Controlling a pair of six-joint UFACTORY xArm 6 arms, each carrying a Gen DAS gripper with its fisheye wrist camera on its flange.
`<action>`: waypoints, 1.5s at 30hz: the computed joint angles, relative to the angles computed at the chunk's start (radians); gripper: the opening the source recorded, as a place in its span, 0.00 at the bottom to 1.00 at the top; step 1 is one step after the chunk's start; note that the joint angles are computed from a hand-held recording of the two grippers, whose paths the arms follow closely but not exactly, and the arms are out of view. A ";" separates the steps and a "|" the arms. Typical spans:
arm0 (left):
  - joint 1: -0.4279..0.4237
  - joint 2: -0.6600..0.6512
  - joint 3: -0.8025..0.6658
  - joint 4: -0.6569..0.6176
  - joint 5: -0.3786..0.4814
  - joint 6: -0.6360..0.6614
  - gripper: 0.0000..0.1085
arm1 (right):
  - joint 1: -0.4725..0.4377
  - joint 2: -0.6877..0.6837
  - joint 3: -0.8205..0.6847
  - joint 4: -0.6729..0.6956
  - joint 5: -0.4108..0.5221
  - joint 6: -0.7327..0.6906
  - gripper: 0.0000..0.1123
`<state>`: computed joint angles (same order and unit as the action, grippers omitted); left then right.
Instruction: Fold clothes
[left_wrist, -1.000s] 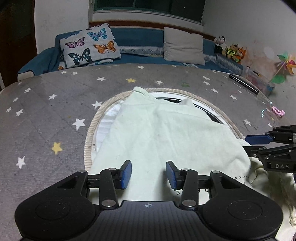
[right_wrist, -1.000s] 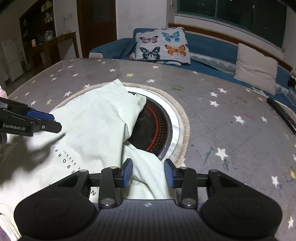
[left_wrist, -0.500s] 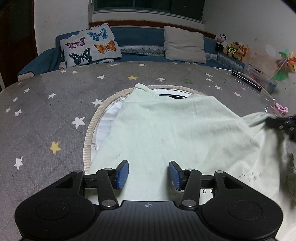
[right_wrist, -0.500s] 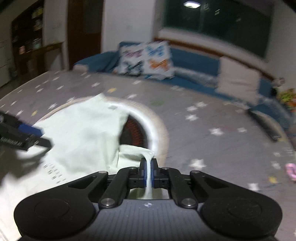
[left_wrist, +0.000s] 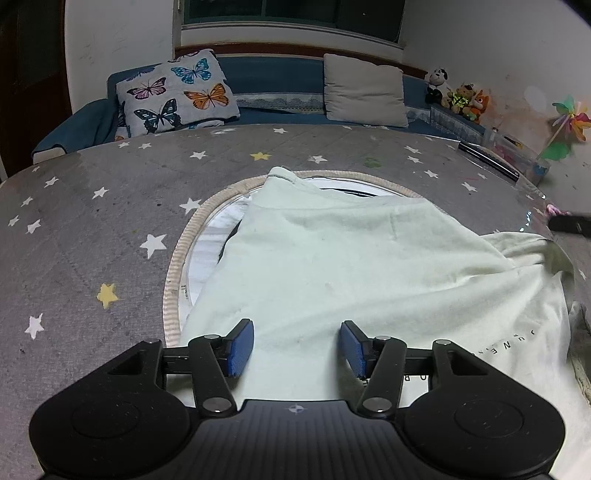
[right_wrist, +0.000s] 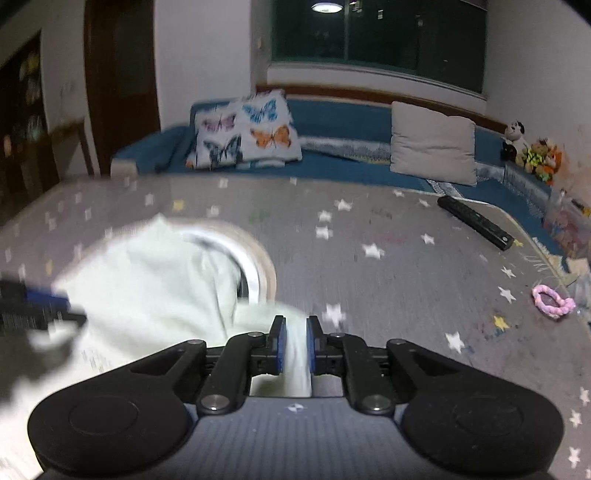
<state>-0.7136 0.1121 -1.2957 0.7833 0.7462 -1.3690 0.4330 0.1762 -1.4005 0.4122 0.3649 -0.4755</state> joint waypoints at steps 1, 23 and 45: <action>0.000 0.001 -0.001 0.000 0.000 0.000 0.53 | -0.002 0.025 -0.038 0.029 0.016 -0.019 0.11; 0.003 0.010 -0.005 0.010 -0.020 -0.004 0.59 | -0.004 0.390 -0.556 -0.049 0.479 -0.272 0.26; -0.007 0.025 -0.027 0.013 0.003 -0.007 0.61 | -0.030 0.240 -0.280 -0.349 0.027 0.163 0.14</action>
